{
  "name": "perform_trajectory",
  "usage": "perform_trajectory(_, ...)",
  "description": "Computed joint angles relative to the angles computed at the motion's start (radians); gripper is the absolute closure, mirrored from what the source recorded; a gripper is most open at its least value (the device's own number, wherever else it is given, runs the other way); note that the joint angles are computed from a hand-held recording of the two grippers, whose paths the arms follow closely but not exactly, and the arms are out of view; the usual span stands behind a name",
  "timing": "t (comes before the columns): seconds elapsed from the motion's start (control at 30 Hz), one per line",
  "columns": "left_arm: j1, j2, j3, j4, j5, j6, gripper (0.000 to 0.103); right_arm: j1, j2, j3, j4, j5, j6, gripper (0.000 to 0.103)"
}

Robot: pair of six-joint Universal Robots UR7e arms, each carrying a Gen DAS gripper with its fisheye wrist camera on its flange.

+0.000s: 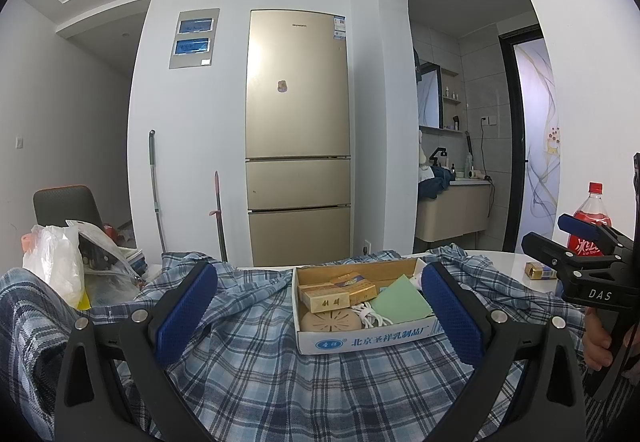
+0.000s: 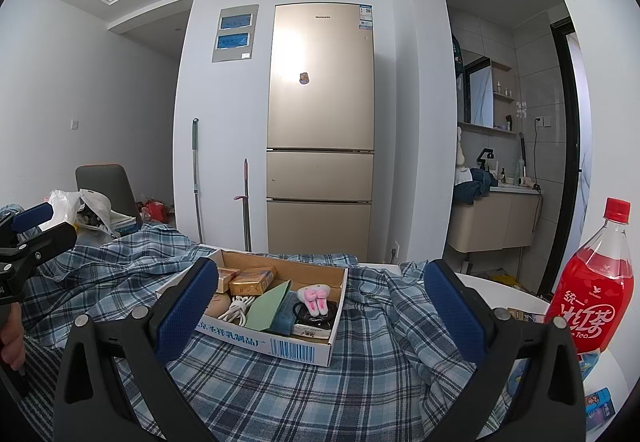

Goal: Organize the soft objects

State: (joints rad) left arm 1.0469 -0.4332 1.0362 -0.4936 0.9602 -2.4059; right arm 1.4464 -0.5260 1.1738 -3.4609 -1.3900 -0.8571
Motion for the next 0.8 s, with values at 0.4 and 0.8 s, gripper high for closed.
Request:
perform_trajectory(0.4, 0.001, 0.005, -0.004, 0.003, -0.002, -0.004, 0.0, 0.0, 0.0, 0.0, 0.0, -0.001, 0.0, 0.0)
perform_trajectory(0.8, 0.001, 0.008, -0.004, -0.005, -0.001, -0.003, 0.0, 0.001, 0.0, 0.0, 0.0, -0.001, 0.0, 0.0)
